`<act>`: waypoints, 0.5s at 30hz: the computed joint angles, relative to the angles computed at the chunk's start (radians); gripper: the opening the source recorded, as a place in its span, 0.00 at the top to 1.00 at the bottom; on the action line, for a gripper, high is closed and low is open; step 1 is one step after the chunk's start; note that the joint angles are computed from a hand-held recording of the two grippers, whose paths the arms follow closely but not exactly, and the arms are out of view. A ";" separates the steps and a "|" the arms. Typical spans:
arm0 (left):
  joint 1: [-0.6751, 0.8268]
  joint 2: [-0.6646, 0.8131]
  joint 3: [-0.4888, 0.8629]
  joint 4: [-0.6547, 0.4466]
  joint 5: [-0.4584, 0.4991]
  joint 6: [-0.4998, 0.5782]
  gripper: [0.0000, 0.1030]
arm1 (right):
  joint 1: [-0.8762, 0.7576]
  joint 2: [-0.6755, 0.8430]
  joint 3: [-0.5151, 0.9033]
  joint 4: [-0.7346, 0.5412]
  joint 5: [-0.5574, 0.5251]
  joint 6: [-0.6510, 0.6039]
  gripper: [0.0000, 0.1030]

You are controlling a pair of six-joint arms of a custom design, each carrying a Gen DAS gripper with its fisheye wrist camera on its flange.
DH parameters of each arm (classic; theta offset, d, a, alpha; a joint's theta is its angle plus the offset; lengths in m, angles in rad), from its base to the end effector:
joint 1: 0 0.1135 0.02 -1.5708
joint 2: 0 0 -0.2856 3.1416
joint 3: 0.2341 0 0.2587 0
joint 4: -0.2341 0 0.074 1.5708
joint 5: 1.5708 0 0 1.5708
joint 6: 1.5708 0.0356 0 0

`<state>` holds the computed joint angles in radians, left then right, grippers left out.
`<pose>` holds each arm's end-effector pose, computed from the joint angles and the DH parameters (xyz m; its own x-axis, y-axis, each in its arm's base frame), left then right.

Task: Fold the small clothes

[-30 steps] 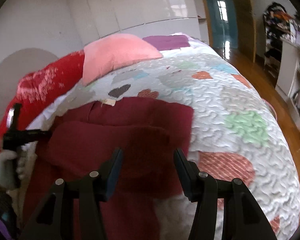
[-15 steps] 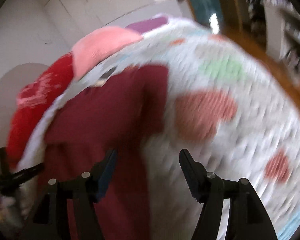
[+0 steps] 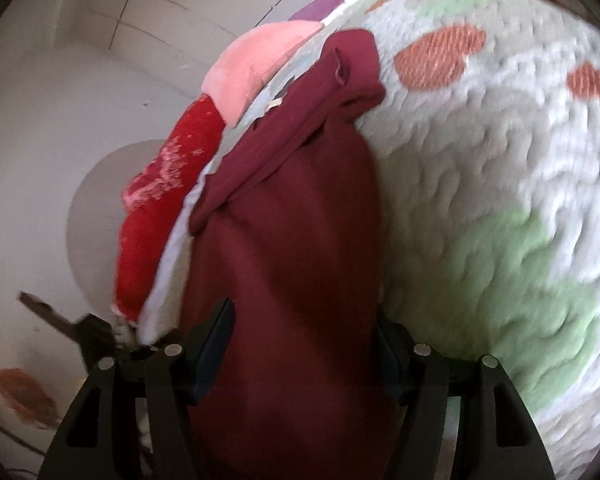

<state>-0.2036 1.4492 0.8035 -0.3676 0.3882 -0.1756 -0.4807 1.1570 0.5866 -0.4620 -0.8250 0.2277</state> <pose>0.2705 -0.0696 0.2027 -0.8852 0.0177 -0.4648 0.2322 0.8826 -0.4087 0.1892 -0.0692 0.2054 -0.7461 0.5619 -0.3572 0.1522 0.6662 0.7301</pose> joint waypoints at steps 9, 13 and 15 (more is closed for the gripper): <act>0.104 -0.019 -0.050 -0.044 0.201 -0.039 0.56 | -0.051 -0.017 -0.126 -0.060 -0.223 -0.014 0.53; 0.072 -0.043 -0.090 -0.010 0.193 -0.063 0.44 | -0.003 -0.034 -0.173 -0.043 -0.217 0.008 0.53; 0.035 -0.056 -0.091 -0.008 0.146 -0.072 0.42 | 0.051 -0.054 -0.201 -0.014 -0.185 0.049 0.53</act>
